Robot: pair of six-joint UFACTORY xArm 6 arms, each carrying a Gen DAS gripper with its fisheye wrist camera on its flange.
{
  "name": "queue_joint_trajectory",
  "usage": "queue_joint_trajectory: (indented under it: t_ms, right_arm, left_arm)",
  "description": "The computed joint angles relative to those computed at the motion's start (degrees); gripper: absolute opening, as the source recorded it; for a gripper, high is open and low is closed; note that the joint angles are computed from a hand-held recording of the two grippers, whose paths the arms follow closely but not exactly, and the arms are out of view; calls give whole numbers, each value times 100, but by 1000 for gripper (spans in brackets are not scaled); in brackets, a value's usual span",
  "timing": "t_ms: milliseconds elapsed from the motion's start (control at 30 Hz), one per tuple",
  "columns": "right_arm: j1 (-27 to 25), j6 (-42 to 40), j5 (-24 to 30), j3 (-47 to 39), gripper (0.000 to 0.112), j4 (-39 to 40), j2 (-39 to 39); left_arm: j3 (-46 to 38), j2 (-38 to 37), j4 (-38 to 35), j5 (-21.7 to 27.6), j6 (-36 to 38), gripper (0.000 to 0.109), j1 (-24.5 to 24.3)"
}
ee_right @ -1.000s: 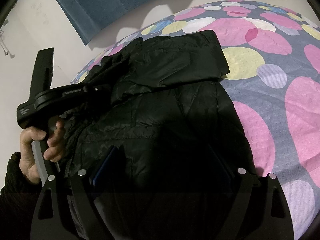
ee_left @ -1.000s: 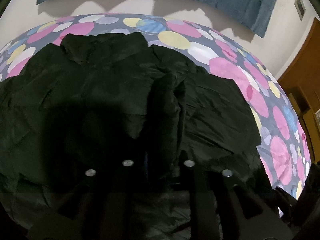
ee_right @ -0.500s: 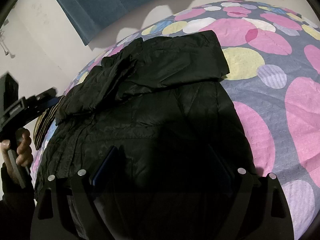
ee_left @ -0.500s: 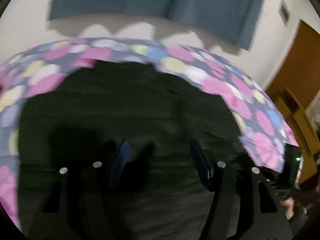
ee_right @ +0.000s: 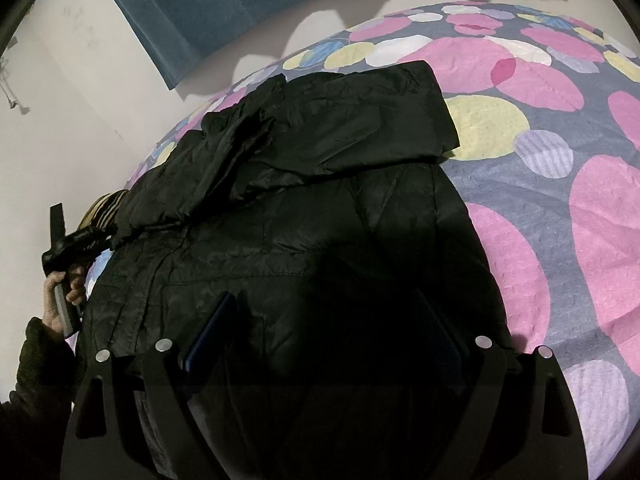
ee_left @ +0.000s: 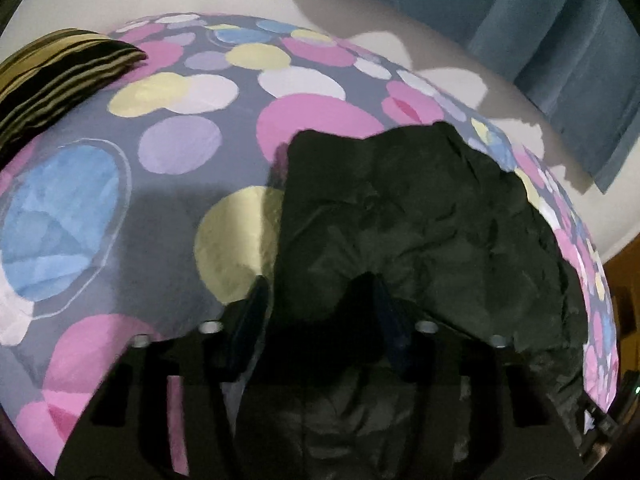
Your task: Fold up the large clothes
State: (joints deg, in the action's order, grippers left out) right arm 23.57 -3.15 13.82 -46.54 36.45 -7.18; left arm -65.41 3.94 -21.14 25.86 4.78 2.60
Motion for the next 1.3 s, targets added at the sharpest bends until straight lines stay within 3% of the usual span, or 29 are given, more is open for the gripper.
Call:
queue_joint_trajectory:
  t_ms: [133,300,367,433,500,600,733,833,900,1000,1200,1300]
  right_arm:
    - [2,-34,-2,-10,87,44,11]
    - [7,-82,-17,28,87,105,-17]
    - [13,-108,-29,31,87,139,-18]
    - [18,-107,-33,38,87,145,-21]
    - [19,-110,-35,49,88,143,-31]
    - [18,-106,-33,49,88,136,-30]
    - [18,-117,-33,48,88,151,-30]
    - [19,-130,-34,49,88,166,-32]
    - [19,-130,-34,49,88,166,-32]
    - [28,-147,-40,52,88,198,-35]
    - [39,-230,-43,81,88,301,-58]
    - [52,-222,-64,103,88,296,-73]
  left_arm:
    - [-18,127,617,-43,-284,20,-42]
    - [108,63,423,-160,177,19,-10]
    - [122,-27,173,-162,521,22,4]
    - [125,-147,-349,-94,1043,43,39]
    - [32,-204,-1253,-26,1734,54,108]
    - [-405,63,-1706,226,1829,54,248]
    - [-1118,718,-1185,474,1204,52,316]
    - [-1676,1261,-556,792,618,30,344]
    - [-1779,1392,-307,902,447,26,324]
    - [-1746,1460,219,785,263,26,248]
    - [-1498,1209,511,557,139,28,220]
    - [-1106,844,708,433,53,38,172]
